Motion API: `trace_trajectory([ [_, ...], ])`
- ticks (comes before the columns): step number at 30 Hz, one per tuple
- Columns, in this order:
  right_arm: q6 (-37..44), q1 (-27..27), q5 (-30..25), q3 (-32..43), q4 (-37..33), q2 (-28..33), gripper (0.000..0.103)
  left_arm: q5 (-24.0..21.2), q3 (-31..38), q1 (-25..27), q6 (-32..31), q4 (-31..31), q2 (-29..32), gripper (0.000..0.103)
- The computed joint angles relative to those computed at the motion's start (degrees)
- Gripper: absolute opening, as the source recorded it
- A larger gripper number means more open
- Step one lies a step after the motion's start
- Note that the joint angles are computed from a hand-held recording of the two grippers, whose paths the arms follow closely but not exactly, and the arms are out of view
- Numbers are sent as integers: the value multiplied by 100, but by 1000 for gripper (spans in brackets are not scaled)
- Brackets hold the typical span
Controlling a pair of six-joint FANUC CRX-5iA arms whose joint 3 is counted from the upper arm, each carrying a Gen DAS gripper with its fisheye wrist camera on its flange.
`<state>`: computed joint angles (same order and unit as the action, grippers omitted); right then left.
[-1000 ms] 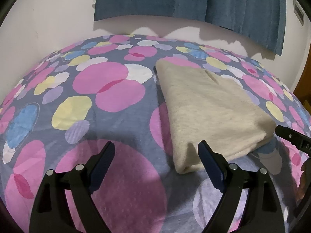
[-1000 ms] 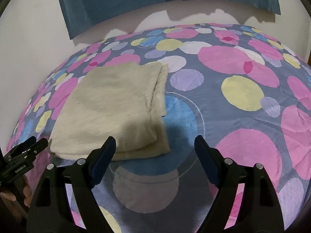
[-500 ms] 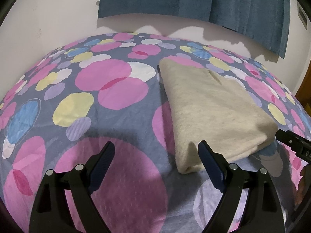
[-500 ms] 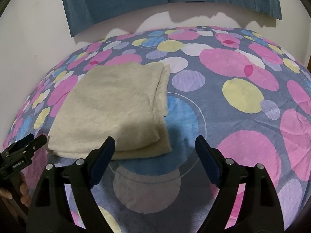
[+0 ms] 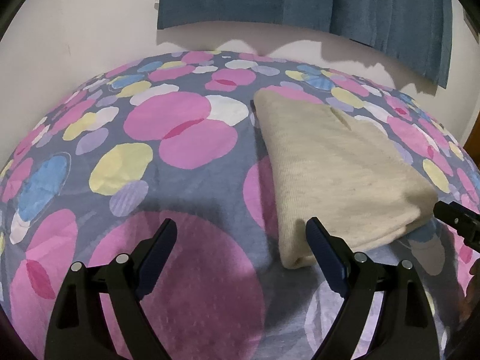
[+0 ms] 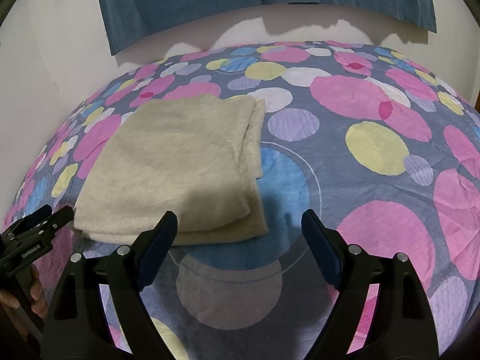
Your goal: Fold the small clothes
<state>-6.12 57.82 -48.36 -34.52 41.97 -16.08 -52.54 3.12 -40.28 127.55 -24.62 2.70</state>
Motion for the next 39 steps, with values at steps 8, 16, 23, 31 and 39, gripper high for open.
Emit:
trace_trajectory([
  [8, 19, 8, -19, 11, 7, 8, 85, -47, 48, -99, 171, -194, -5, 87],
  [16, -33, 48, -54, 23, 24, 19, 88, -114, 83, -123, 201, -218, 11, 87],
  [23, -55, 72, -74, 23, 26, 24, 88, -197, 138, -246, 302, -478, 23, 87],
  [31, 58, 71, -78, 120, -54, 100, 88, -217, 159, -215, 299, -396, 52, 87],
  [39, 63, 75, -78, 119, -53, 102, 88, -276, 198, -228, 187, -390, 71, 87],
])
